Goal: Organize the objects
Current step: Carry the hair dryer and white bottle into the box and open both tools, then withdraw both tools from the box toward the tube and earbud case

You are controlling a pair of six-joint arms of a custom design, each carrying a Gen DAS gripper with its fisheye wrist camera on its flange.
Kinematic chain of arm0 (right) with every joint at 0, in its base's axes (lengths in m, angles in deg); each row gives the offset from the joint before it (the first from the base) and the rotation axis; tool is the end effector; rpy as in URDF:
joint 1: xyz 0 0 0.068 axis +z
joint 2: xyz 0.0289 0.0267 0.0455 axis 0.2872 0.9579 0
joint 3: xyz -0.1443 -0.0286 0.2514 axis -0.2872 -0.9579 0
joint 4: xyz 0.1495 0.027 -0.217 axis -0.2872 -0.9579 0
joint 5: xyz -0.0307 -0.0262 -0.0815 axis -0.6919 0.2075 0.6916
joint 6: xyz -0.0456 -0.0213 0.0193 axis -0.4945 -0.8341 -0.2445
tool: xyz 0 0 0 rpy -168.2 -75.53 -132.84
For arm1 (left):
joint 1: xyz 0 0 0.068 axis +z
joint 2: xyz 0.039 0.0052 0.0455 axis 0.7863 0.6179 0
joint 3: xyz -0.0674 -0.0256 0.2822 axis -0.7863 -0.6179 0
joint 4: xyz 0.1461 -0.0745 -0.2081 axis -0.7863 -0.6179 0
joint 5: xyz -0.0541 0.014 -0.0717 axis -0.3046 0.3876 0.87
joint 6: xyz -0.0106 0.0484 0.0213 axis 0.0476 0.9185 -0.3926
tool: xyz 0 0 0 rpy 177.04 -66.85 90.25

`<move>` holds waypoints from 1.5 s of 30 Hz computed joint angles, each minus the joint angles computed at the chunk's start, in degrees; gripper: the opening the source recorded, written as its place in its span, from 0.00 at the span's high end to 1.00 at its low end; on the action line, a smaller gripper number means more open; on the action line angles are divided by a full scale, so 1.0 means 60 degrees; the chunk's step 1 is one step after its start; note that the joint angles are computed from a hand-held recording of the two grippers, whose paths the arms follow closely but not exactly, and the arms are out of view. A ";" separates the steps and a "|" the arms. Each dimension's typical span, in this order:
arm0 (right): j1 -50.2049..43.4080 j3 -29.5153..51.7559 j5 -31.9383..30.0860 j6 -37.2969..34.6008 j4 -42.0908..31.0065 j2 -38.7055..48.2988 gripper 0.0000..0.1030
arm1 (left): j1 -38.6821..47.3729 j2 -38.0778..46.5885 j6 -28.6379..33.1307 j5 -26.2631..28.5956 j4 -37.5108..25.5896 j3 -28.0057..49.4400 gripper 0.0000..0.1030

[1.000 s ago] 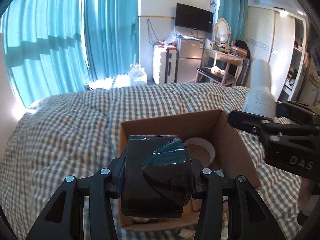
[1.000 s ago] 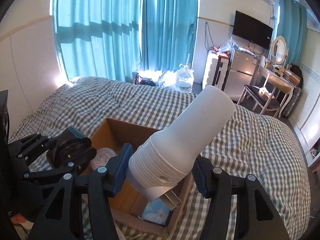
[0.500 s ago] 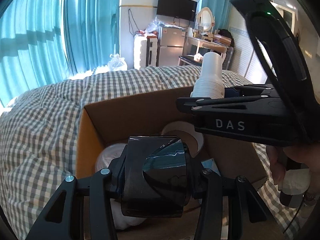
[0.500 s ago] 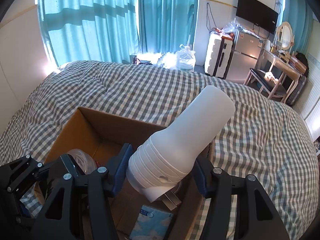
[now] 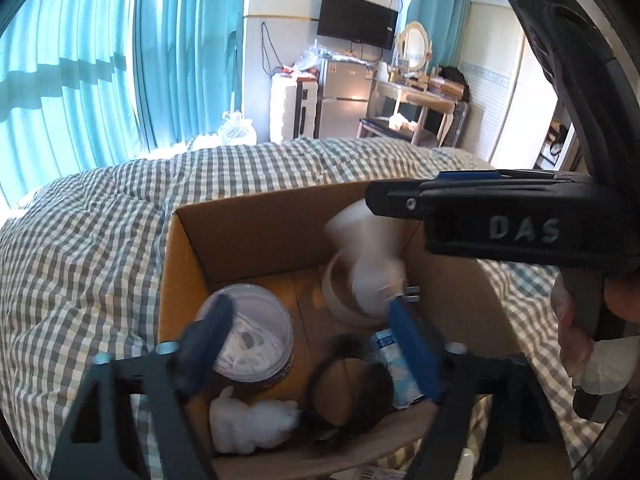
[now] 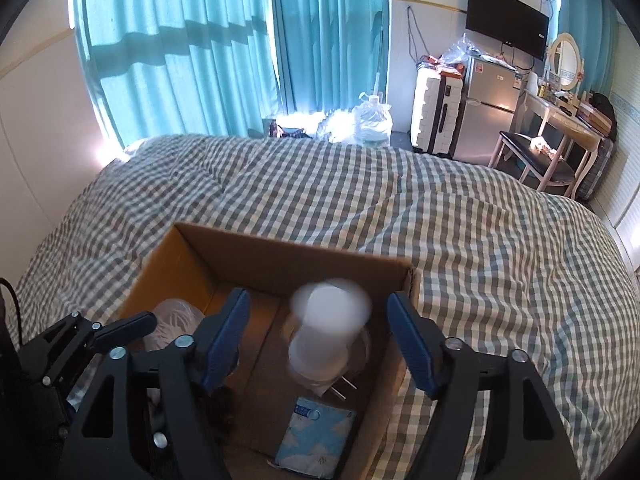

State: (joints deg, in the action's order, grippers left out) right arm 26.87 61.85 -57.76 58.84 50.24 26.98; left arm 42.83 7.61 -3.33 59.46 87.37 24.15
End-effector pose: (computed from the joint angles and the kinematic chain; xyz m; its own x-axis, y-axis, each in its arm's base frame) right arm 0.3216 0.0499 0.2143 -0.7147 0.1677 -0.6790 0.1895 0.9809 0.0427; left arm 0.3056 -0.0620 0.1613 -0.5952 0.3262 -0.7343 0.5669 0.8182 -0.0960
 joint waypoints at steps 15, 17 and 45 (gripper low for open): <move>0.1806 0.0405 0.2284 0.0739 -0.3276 -0.4091 0.22 | 0.0954 -0.4483 0.0089 0.0267 -0.3050 -0.0234 0.06; 0.2387 0.0626 0.2838 0.0990 -0.3935 -0.4521 0.22 | 0.1209 -0.5040 0.0238 0.0360 -0.3514 -0.0174 0.04; 0.7848 -0.3125 0.5198 0.5964 -0.4342 -0.5012 0.06 | 0.4043 -0.6535 0.1753 0.0575 -0.3724 -0.3046 0.01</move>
State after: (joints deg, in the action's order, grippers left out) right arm 73.96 43.10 -26.58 94.63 24.18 -3.09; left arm 67.09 -31.59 7.18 62.91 65.02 5.87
